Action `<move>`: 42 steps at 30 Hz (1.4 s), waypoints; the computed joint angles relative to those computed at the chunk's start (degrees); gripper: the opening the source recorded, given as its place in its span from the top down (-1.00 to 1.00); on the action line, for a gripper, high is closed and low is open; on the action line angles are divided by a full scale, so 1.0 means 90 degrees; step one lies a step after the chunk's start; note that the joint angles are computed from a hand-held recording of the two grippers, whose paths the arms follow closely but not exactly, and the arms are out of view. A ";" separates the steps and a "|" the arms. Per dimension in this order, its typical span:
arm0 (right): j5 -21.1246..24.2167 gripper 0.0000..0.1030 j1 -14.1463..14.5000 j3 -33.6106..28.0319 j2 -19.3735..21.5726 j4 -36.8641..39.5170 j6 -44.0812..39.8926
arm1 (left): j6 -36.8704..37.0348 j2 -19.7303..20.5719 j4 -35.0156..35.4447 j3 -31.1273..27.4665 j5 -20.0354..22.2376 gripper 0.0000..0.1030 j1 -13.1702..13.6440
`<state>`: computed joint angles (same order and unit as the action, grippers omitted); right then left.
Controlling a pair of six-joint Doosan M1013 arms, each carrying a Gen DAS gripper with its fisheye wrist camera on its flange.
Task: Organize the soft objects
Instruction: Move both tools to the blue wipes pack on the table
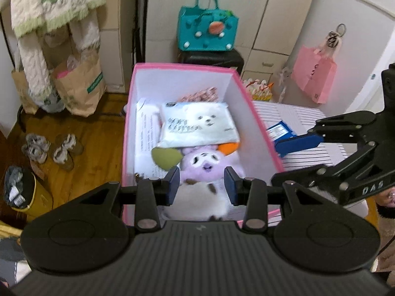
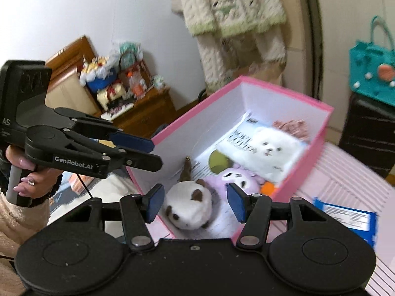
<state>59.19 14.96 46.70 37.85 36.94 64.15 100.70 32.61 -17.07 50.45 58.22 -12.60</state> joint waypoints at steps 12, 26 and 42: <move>-0.1179 -0.20 -0.0411 0.1507 -0.1063 -0.0091 -0.0295 | 0.0611 -0.0382 -0.0545 0.0251 -0.0419 0.15 -0.0403; -0.1935 -0.21 -0.0827 0.2266 -0.1438 0.0006 -0.0293 | 0.0332 -0.0292 0.0014 0.0399 -0.1159 0.01 -0.1089; -0.2245 -0.28 -0.1115 0.2362 -0.1003 0.0738 -0.1070 | -0.2097 0.0112 0.2393 0.0680 -0.2093 -0.02 -0.1722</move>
<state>38.98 4.92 67.95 28.82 43.58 54.52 81.83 33.62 4.46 56.57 39.38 -28.10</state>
